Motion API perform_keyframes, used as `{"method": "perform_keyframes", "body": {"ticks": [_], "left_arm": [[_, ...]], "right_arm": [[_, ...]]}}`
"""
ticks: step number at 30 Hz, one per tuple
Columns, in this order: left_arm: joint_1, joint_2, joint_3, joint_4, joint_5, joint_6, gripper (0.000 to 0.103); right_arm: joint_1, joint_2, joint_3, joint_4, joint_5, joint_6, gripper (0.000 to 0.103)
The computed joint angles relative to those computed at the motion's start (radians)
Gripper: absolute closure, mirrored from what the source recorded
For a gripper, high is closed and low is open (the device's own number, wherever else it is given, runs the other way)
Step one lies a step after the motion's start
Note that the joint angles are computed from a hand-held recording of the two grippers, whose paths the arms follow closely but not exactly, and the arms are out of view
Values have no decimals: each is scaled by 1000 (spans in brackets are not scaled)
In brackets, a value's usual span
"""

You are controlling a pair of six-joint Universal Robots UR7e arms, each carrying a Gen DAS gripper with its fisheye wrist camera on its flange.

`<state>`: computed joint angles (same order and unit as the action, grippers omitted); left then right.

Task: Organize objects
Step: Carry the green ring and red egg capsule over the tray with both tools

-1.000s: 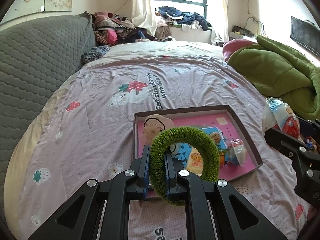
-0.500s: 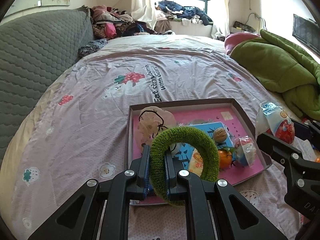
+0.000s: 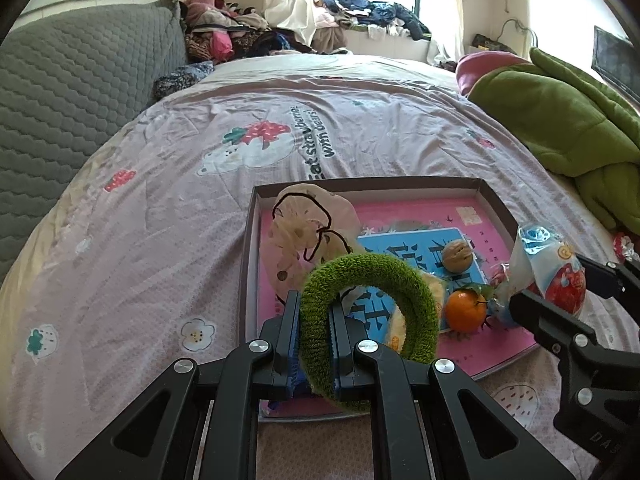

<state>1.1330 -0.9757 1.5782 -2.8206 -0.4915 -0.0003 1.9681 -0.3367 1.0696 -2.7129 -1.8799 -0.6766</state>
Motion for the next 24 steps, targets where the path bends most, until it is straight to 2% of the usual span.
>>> {"method": "perform_keyframes", "body": {"ticks": [24], "left_arm": [[25, 39, -13, -31, -28, 42, 91]], "right_arm": [[-16, 52, -49, 6, -57, -16, 48]]}}
